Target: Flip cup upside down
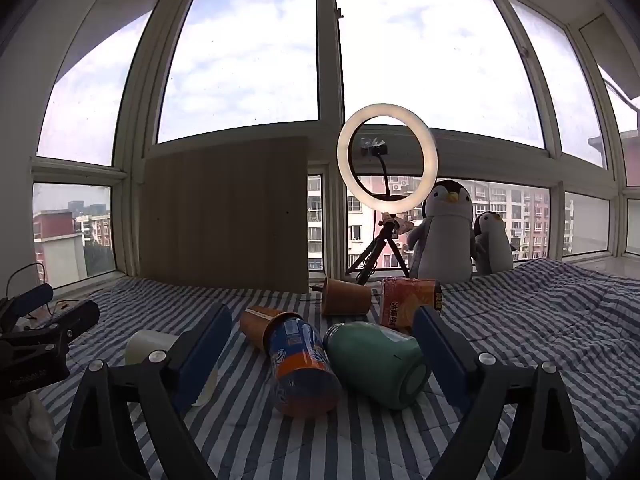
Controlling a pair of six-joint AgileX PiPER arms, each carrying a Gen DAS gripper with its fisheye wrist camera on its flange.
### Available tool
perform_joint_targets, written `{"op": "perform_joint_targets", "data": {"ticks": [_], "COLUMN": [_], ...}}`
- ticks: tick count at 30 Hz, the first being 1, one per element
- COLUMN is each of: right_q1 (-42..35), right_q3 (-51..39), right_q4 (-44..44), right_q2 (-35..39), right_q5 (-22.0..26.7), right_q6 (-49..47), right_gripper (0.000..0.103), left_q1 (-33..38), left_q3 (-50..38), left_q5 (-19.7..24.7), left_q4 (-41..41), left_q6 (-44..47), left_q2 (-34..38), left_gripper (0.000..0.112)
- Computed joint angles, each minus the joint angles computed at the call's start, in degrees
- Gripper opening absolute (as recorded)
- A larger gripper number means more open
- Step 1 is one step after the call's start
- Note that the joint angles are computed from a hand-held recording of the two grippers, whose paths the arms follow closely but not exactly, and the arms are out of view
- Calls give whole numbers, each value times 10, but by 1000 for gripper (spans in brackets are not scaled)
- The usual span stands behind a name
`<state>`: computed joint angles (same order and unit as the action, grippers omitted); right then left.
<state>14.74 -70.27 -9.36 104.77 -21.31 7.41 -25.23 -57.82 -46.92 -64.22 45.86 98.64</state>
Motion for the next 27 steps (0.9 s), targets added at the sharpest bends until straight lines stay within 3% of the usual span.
{"op": "perform_joint_targets", "data": {"ticks": [9, 27], "right_q1": [-4, -3], "right_q3": [9, -3], "right_q4": [-7, -12], "right_q2": [1, 4], "right_q5": [-15, 5], "right_q6": [9, 23], "right_gripper": [97, 101], "left_q1": [1, -1], "left_q3": [-4, 3], "left_q5": [6, 2], "left_q4": [-9, -4], "left_q6": [25, 15], "left_q2": [-2, -5], "left_gripper": [102, 102]}}
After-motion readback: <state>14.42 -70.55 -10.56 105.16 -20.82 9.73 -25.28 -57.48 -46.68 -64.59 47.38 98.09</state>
